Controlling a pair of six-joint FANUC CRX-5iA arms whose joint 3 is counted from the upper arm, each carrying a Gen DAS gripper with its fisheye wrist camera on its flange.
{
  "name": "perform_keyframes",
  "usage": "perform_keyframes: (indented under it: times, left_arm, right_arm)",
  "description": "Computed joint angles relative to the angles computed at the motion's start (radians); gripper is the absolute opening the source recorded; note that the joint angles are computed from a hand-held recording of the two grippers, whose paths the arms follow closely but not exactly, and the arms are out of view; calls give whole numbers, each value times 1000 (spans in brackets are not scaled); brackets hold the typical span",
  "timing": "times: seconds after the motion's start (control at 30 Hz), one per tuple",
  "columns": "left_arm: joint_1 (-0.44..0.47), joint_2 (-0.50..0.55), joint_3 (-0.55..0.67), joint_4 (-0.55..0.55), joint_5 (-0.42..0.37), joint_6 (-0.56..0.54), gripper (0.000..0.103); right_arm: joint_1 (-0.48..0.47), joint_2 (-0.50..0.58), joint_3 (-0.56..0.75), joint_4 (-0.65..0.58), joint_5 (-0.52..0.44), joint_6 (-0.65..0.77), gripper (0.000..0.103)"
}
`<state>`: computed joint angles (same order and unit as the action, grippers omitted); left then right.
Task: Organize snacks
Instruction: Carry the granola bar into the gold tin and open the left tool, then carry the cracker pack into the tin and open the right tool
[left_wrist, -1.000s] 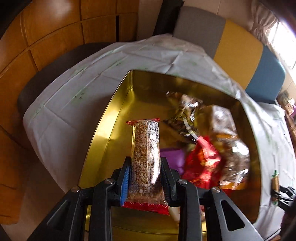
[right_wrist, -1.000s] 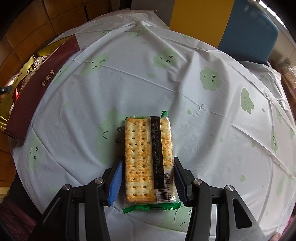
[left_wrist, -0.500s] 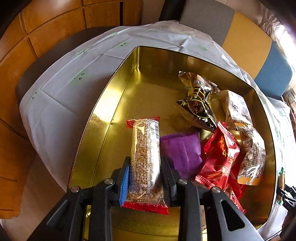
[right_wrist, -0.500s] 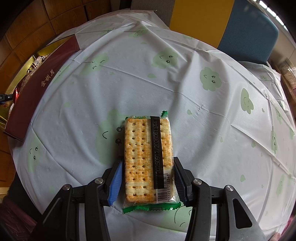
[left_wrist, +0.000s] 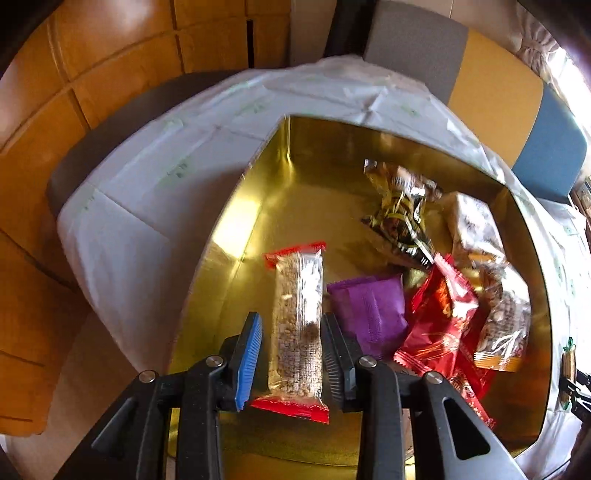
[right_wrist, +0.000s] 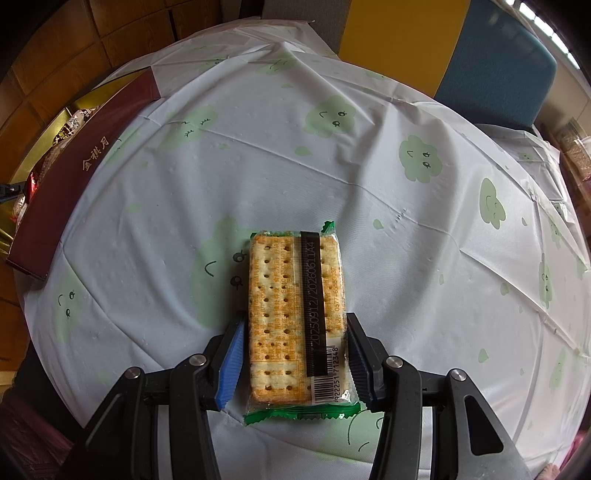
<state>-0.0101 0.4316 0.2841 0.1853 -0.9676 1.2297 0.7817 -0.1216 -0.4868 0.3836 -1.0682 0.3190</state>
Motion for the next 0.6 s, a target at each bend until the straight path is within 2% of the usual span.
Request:
perform_keyframes:
  times: [0.23, 0.37, 0.6]
  left_arm:
    - [-10, -110, -121, 16, 130, -36, 33]
    - [-20, -194, -237, 74, 243, -107, 33]
    - [-32, -262, -338, 166, 307, -209, 33]
  right_arm:
    - [8, 5, 1, 10, -8, -9, 50]
    - [11, 3, -1, 14, -11, -13, 50]
    - [13, -1, -2, 11, -18, -17, 49]
